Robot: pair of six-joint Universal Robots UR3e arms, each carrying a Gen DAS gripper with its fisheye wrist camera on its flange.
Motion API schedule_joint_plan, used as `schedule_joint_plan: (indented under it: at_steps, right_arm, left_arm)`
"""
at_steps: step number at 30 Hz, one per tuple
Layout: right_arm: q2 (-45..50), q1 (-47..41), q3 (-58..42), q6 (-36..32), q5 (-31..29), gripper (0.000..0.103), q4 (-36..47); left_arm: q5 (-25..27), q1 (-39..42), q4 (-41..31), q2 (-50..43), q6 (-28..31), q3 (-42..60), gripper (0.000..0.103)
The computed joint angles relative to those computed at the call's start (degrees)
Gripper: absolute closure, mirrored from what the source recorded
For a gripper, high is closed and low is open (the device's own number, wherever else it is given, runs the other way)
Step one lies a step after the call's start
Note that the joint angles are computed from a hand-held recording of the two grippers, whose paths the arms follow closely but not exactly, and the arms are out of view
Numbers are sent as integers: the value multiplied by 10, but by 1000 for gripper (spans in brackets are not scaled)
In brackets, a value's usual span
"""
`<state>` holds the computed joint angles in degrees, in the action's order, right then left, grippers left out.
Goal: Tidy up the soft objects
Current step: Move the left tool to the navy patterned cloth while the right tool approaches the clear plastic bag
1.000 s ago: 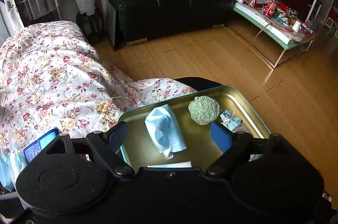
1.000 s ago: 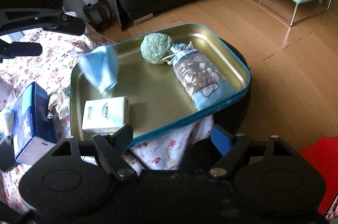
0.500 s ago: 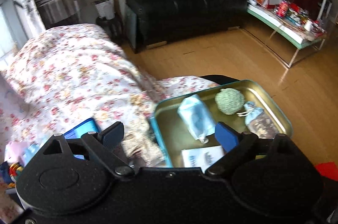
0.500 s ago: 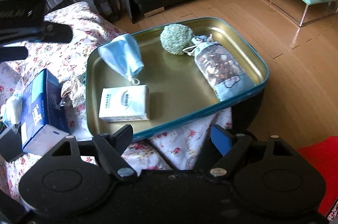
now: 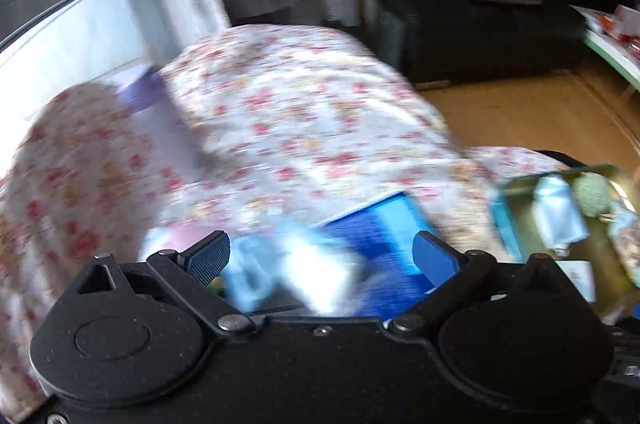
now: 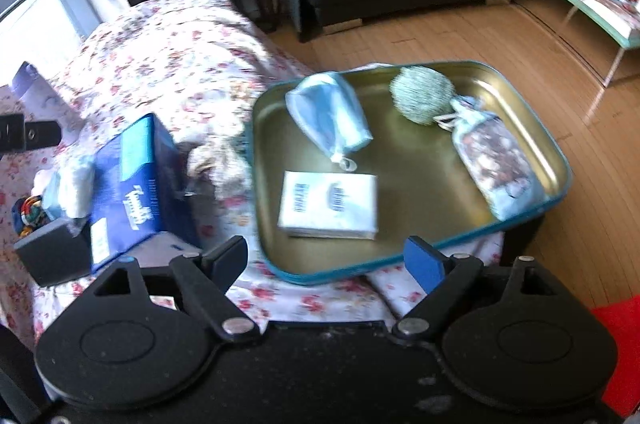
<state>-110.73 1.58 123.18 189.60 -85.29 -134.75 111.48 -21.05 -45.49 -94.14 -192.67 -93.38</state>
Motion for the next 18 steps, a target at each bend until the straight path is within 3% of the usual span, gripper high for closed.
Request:
schedule_joint_plan:
  at_steps: [6,13,18]
  right_arm:
    - [79,85,-74,28,-31,15,-6]
    - [163,158,-158,43,-51,15,-3]
    - [226,205,-229,53,-64,14,5]
  left_arm:
    - [-4,101,14,76,14,-98,7]
    - [-72,233,9,117,41,-156,7]
    - [-105,282,6,126,66,-171,7]
